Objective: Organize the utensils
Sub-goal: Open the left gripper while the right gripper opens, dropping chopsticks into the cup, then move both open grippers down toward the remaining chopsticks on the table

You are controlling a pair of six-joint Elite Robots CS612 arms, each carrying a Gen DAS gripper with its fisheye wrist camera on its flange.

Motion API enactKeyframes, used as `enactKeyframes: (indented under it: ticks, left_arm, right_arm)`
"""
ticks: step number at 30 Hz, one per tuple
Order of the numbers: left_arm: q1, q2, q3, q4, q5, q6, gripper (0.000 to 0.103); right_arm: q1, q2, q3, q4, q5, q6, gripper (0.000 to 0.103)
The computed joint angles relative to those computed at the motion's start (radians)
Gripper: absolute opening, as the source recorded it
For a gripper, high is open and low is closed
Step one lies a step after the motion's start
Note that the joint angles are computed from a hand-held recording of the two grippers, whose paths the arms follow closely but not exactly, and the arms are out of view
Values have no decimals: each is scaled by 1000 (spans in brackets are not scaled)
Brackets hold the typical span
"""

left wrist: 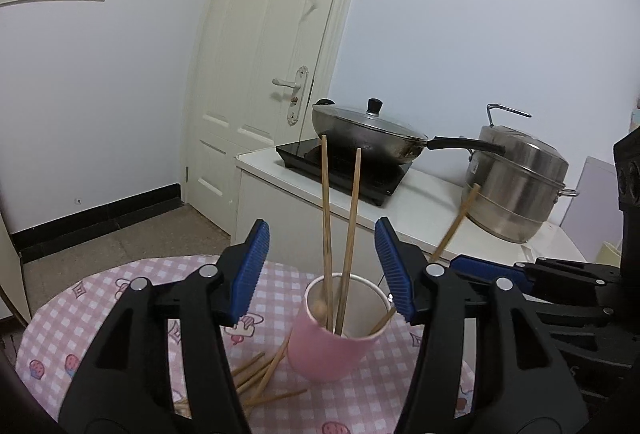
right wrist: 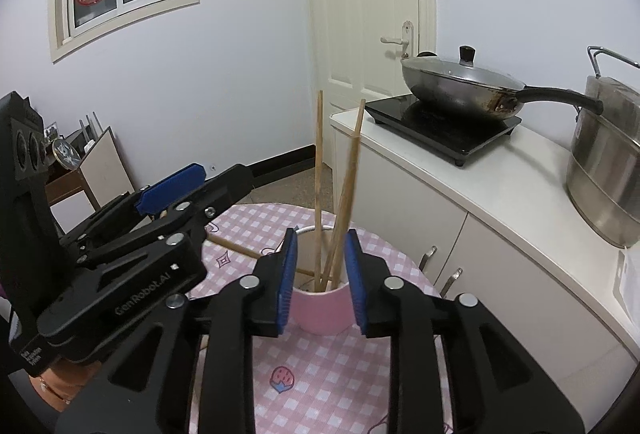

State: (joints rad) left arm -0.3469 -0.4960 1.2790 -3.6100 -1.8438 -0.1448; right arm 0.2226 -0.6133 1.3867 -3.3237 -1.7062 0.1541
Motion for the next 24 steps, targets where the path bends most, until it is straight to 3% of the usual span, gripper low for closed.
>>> enactKeyframes:
  ticks: [12,24]
  left_arm:
    - [30,-88,131,96,1,65,58]
    - [77,-130,176,376,49,168,61]
  right_arm:
    - [28,-27,53,-27,-16,1,26]
    - [61,-9,42,18,10,-9,28]
